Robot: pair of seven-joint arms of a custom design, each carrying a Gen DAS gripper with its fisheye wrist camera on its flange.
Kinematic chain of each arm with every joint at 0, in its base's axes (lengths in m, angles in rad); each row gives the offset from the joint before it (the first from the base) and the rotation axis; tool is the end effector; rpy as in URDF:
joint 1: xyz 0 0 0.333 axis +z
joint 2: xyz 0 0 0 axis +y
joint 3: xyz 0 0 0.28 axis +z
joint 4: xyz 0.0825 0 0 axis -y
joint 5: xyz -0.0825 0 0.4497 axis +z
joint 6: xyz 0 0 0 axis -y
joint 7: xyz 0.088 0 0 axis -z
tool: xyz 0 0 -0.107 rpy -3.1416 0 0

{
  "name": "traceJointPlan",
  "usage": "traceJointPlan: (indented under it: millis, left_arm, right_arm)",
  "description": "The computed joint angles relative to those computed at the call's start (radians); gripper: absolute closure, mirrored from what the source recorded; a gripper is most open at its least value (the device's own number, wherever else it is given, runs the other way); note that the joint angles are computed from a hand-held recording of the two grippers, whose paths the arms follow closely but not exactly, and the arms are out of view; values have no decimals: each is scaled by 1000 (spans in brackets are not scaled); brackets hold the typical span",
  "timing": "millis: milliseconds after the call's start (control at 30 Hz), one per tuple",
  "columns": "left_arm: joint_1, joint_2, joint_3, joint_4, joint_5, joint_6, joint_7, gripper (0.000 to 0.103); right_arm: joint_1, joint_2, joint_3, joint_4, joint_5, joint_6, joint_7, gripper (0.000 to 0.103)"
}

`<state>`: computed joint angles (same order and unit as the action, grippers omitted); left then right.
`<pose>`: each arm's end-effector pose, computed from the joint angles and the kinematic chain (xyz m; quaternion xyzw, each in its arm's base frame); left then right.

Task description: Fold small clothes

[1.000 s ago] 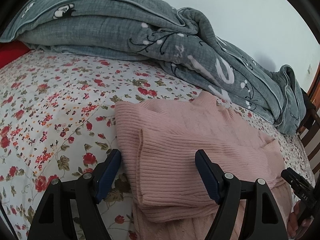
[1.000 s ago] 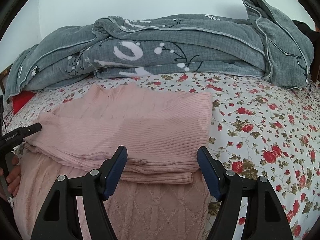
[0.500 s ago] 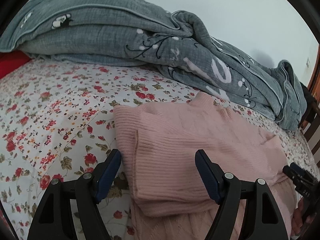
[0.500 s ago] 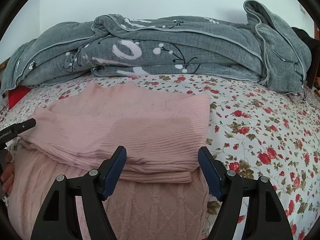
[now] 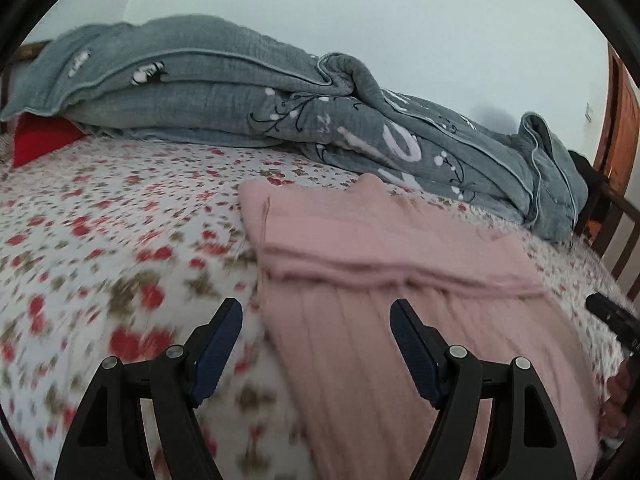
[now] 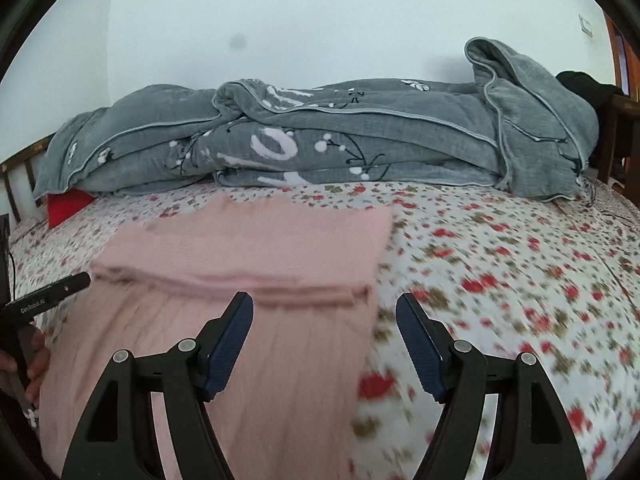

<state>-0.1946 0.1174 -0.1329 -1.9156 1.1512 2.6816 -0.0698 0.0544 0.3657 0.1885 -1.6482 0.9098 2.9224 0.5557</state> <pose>0.6357 -0.2440 0.4271 -0.7423 0.4821 -0.3399 0.3178 0.7394 0.1161 0.4294 -0.7283 0.4799 -0.2398 0.4263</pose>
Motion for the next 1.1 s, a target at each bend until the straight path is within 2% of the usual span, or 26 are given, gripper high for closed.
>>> traceJointPlan:
  millis: [100,167,200,300,467,633,867,1100]
  left_arm:
    - [-5,-35,-28,-42,-148,-49,128,28]
    - [-6,-65,-41,-77,-234,-59,185,28]
    - [-7,-85,-47,-98,-272,-60,203,28]
    - [-6,-154,-63,-174,-315,-35,185,28]
    - [-15,-242,-105,-251,-397,-88,216,28]
    - [-25,-305,-136,-311,-460,-117,245,28]
    - [-31,-353,-161,-356,-495,-141,263,28]
    - [-33,-360,-169,-363,-512,-165,264,28]
  right_arm:
    - [-2,-76,-5,-107,11,64,-20,30]
    - [-27,-138,8,-176,90,59,-84,30]
    - [-23,-168,-4,-209,105,47,-92,30]
    - [2,-252,-56,-305,79,-14,-91,30]
    - [62,-378,-127,-468,-16,-44,-59,30]
    - [122,-479,-180,-603,22,-45,-71,30]
    - [154,-508,-222,-643,36,-70,-4,30]
    - [153,-498,-239,-628,82,-83,-1,30]
